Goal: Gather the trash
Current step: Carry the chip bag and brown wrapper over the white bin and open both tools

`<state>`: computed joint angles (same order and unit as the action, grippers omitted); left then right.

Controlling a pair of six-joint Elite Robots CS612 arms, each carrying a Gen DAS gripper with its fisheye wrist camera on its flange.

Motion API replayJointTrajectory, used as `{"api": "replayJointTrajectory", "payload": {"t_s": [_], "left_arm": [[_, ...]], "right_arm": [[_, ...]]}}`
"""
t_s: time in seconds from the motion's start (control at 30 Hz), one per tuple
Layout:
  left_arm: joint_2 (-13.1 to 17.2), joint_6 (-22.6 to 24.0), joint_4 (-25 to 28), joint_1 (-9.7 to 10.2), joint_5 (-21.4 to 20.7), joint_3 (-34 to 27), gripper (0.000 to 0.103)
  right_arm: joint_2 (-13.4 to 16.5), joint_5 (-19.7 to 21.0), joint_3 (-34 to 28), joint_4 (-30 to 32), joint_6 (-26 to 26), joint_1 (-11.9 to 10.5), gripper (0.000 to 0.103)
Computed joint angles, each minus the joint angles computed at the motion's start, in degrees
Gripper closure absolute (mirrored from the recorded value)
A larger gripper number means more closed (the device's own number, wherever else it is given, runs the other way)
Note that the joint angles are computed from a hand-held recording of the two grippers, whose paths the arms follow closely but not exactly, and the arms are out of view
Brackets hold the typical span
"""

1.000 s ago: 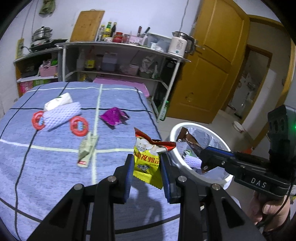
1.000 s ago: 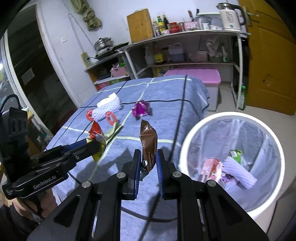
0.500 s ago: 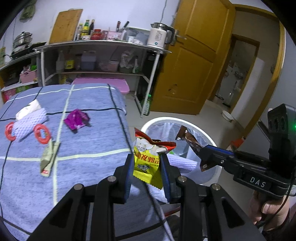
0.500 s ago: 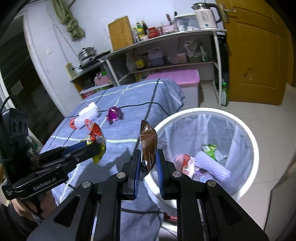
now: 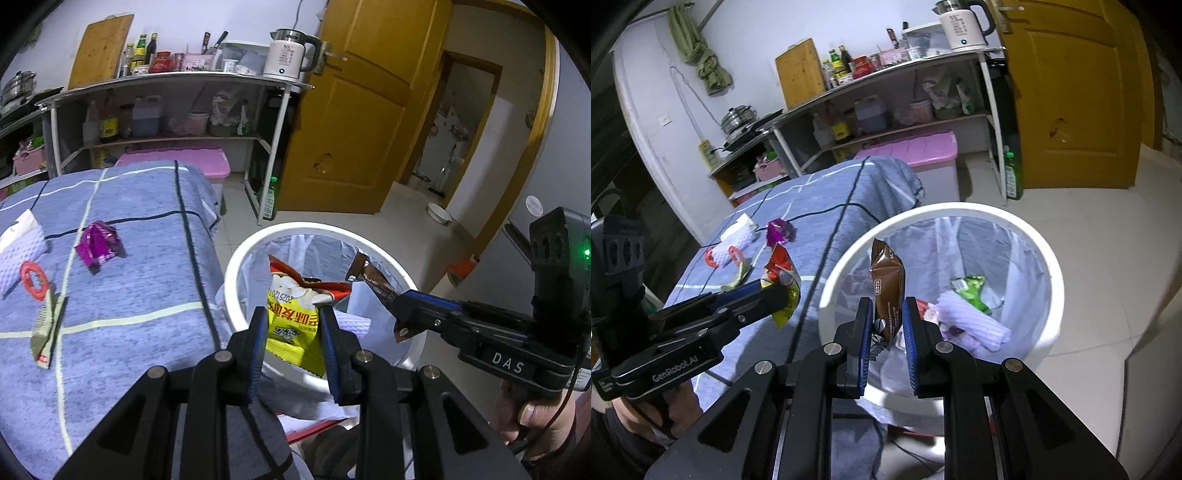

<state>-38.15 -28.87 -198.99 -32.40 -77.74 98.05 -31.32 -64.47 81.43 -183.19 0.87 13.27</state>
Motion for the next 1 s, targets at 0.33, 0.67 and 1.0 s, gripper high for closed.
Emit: {"api": "replayJointTrajectory", "payload": {"t_s": [0.33,0.67,1.0], "left_arm": [[1.7,0.9,3.3,0.34,-3.1,-3.0,0.073],[3.0,0.9,6.4,0.88,-5.7,-5.3,0.073],[3.2,0.5,6.4,1.06,-6.2,-5.5,0.063]], "right_arm": [[0.8,-1.0,-0.9,2.5,0.5,-0.5,0.086],[1.6,-1.9,-2.1,5.8,0.2,-0.8,0.085],[1.6,-2.7,-2.4,6.6,-0.7,-0.7,0.085]]}}
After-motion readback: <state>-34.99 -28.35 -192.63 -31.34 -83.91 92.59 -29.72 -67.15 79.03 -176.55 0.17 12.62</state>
